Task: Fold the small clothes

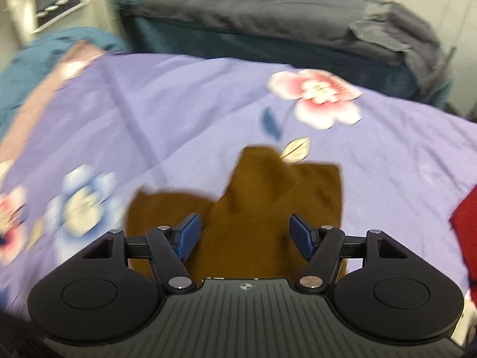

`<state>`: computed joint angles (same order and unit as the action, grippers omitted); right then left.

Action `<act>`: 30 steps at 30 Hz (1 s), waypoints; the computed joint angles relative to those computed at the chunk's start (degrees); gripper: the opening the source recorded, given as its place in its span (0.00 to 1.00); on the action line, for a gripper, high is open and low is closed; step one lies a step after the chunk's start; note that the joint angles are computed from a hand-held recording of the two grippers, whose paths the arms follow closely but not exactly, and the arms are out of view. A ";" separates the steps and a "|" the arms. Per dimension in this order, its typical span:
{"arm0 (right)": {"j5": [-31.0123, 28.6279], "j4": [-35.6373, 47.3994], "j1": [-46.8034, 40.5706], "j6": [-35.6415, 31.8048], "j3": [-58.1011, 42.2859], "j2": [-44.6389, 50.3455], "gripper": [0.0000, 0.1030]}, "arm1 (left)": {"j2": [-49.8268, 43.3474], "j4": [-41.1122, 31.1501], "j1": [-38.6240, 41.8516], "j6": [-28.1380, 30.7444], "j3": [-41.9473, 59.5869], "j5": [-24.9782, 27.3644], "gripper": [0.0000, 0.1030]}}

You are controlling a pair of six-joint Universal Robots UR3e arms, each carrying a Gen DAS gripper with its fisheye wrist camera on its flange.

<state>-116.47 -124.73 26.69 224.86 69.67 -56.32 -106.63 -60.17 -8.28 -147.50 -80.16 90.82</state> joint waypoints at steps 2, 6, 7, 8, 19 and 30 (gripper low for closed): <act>-4.17 -1.07 -0.24 -2.66 -1.94 4.04 0.69 | 0.03 -0.72 0.60 -0.34 0.03 0.84 1.00; 0.57 -1.02 -3.79 -5.64 -1.34 6.99 0.25 | 0.74 -1.61 1.11 -0.70 -0.61 1.36 1.00; -0.48 -5.93 -3.34 -3.91 2.89 5.05 0.12 | 1.08 -1.55 1.14 -0.48 -0.95 1.18 1.00; -1.41 -9.22 -2.70 -3.34 6.15 2.94 0.10 | 1.45 -0.92 1.17 -0.31 -1.51 0.77 1.00; -7.85 -10.46 15.01 3.92 26.79 -42.40 0.09 | -1.76 -6.79 7.22 0.97 14.86 -18.71 1.00; -10.55 19.56 30.51 47.38 23.83 -37.00 0.09 | -1.65 -13.58 3.33 31.62 7.66 -28.64 1.00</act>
